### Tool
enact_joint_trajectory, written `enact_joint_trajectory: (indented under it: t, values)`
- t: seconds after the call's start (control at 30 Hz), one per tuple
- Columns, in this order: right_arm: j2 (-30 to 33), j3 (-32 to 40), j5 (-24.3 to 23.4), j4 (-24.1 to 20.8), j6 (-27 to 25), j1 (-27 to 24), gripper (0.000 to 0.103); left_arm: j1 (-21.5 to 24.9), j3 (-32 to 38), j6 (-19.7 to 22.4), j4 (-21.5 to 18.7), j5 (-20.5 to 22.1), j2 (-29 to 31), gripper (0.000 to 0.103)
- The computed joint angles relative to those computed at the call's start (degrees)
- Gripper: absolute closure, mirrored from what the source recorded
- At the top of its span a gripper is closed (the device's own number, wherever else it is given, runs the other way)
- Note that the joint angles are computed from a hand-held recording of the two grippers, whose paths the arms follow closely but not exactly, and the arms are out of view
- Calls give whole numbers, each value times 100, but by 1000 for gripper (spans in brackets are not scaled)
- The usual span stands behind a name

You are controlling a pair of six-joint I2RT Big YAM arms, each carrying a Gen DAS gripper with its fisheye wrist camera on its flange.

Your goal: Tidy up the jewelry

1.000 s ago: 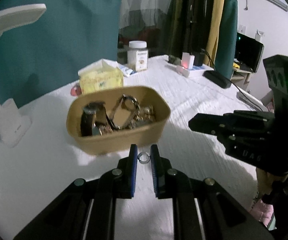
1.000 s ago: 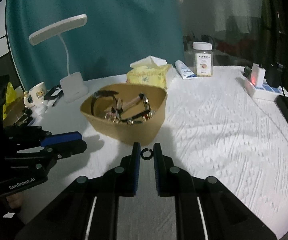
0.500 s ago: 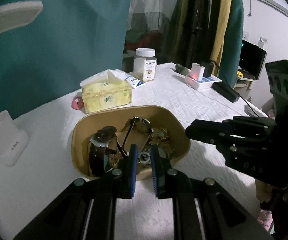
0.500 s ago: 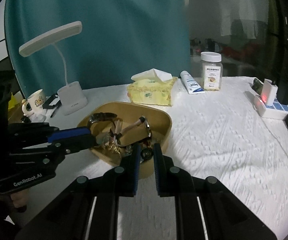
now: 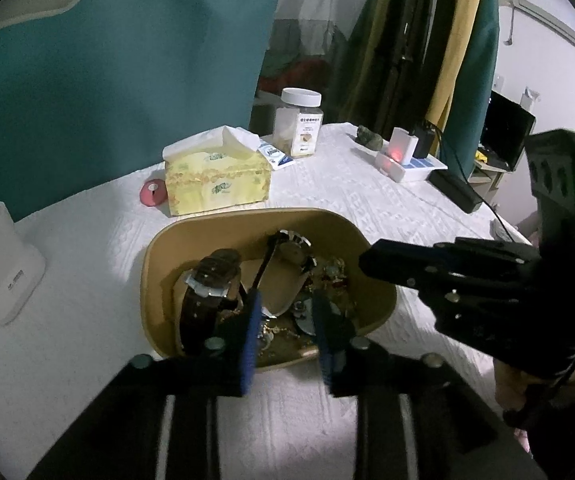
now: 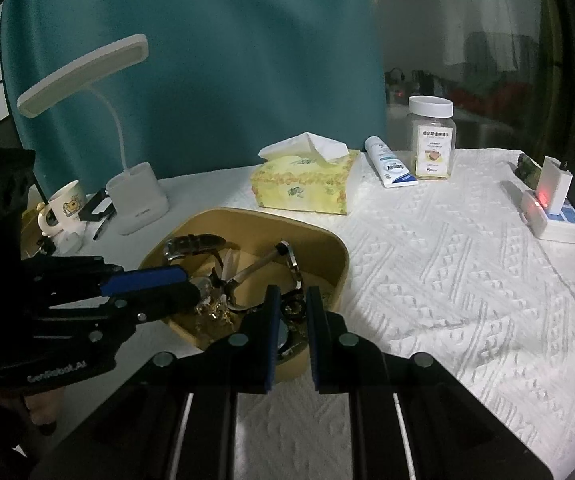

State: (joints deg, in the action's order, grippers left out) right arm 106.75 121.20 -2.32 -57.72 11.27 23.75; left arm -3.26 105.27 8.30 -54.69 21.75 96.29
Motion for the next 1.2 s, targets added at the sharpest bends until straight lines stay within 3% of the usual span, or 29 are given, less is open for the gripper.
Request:
enact_joint_trajectory:
  t: [0.3, 0.43, 1.2]
  values:
    - [47, 87, 88, -130, 30, 15, 90, 81, -124, -115, 154, -46, -134, 66]
    - [-25, 19, 140, -110, 36, 45, 82, 113, -227, -150, 230, -87, -232, 63]
    - [-972, -971, 688, 203, 173, 331, 82, 300, -1174, -209, 639, -114, -1187, 51]
